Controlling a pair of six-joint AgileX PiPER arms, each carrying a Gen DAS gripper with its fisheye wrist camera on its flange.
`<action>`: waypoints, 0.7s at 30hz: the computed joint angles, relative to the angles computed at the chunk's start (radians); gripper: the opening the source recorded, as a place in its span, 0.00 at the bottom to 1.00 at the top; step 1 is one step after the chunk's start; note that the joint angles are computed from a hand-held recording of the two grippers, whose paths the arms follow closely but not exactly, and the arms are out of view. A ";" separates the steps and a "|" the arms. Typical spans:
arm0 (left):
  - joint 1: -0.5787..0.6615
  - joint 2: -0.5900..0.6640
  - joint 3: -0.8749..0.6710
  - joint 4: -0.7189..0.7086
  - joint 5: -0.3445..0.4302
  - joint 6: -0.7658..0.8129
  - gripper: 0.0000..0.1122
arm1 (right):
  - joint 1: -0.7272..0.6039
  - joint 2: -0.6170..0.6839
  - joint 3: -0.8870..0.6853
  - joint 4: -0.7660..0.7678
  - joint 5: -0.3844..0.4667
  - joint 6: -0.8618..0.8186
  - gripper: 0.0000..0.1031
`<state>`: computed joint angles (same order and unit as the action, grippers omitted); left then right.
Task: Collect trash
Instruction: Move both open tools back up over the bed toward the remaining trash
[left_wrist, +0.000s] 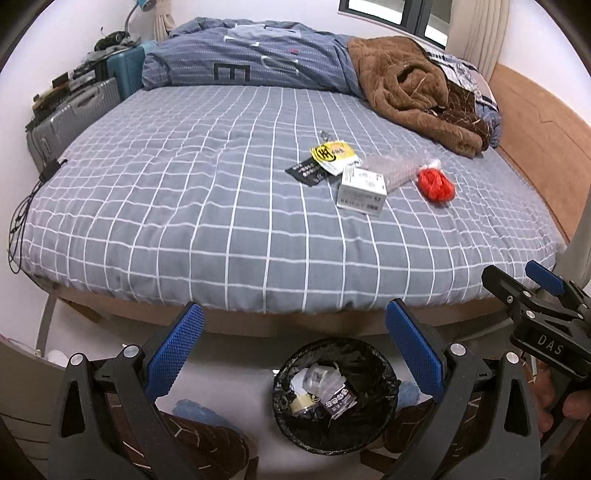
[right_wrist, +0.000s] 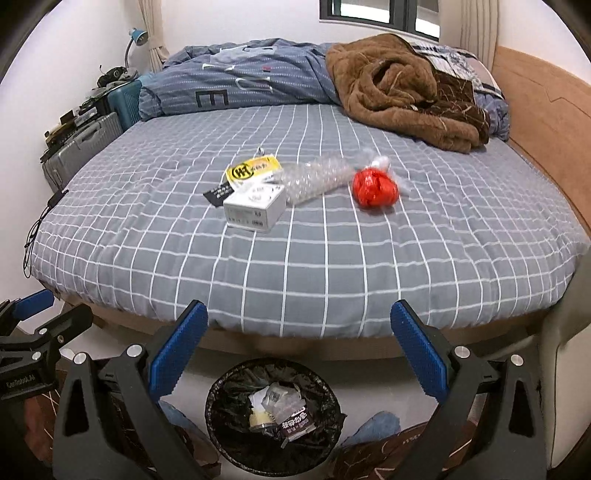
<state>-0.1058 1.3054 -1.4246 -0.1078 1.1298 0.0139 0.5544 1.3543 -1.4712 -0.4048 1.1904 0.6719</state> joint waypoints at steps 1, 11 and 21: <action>0.002 0.011 -0.017 -0.003 0.004 0.001 0.87 | -0.009 0.011 -0.020 0.006 0.003 -0.017 0.93; -0.006 0.184 -0.216 0.009 0.031 -0.016 0.87 | -0.140 0.123 -0.157 0.091 -0.014 -0.157 0.93; -0.003 0.470 -0.496 0.000 0.063 -0.030 0.87 | -0.301 0.302 -0.303 0.176 -0.045 -0.308 0.92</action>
